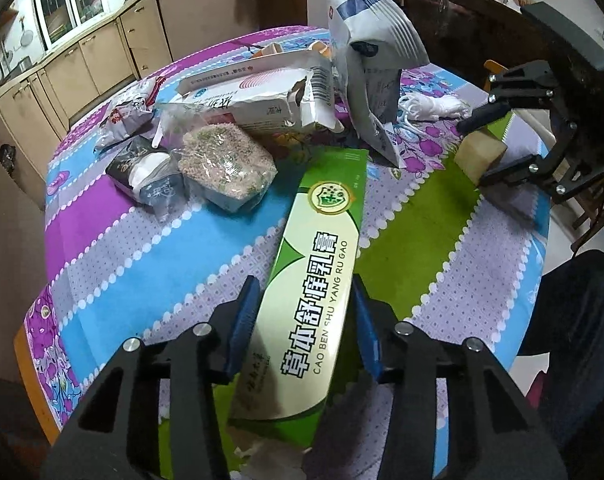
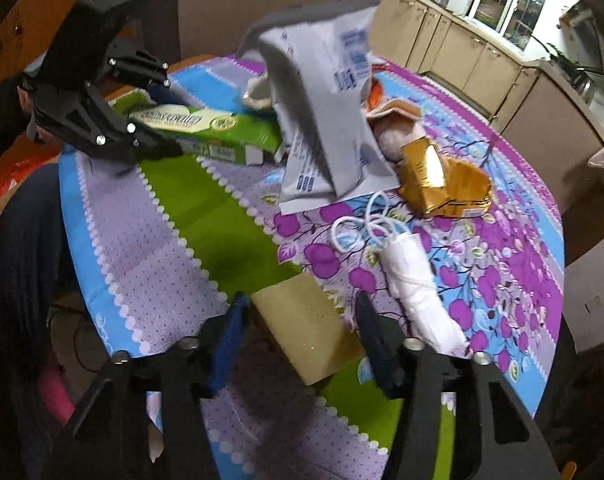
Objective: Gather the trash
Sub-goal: 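Grasp the green toothpaste box with the left tool while the right tool grasps the tan sponge, then carry the toothpaste box and sponge with both tools over the white basin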
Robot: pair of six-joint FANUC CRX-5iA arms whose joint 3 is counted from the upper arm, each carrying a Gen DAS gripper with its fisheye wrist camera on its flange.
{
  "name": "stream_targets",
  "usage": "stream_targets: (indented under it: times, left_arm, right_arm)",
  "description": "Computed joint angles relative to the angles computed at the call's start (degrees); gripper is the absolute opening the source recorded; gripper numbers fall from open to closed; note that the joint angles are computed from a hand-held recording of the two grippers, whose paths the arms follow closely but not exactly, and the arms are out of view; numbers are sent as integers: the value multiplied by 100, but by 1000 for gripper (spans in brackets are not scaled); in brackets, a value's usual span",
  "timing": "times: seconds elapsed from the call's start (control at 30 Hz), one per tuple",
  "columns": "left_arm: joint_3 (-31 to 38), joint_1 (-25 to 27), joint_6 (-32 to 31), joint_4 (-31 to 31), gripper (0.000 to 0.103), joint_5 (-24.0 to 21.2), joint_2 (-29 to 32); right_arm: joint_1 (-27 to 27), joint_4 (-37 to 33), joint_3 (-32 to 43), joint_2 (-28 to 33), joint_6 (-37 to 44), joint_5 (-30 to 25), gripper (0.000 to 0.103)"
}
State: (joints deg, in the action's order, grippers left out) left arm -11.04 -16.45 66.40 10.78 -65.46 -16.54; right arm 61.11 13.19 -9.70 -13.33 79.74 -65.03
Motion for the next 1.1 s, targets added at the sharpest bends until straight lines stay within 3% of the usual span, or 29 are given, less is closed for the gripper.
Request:
stream_targets:
  times: [0.1, 0.3, 0.43, 0.53, 0.6, 0.67, 0.77, 0.9, 1.1]
  left_arm:
    - [-14, -58, 174, -45, 34, 67, -24]
    - [-225, -254, 742, -408, 34, 305, -386]
    - [-376, -466, 1309, -710, 34, 440, -809]
    - [-382, -799, 2037, -1202, 34, 526, -1157]
    - [-361, -847, 2230, -1300, 34, 684, -1238]
    - [-118, -1272, 2776, -1684, 34, 847, -1228]
    - [405, -1973, 3431, -2274, 34, 1113, -959]
    - [1286, -2963, 4335, -3068, 34, 1433, -325]
    - [2380, -3608, 4597, -3060, 34, 1819, 770]
  right_arm:
    - [75, 118, -130, -80, -190, 84, 46]
    - [667, 966, -786, -623, -1375, 359, 39]
    - [1387, 2093, -1425, -1254, -3135, 490, 38]
    - [2041, 3290, -1876, -1586, -4882, 209, 38]
    - [2515, 4166, -2107, -1728, -6180, -299, 38]
    - [2966, 4833, -2196, -1717, -7107, -1111, 38]
    - [3398, 5455, -2207, -1656, -7962, -2401, 38]
    - [3934, 5862, -2037, -1630, -8519, -4164, 38]
    - [4568, 6225, -1884, -1950, -8569, -6272, 39]
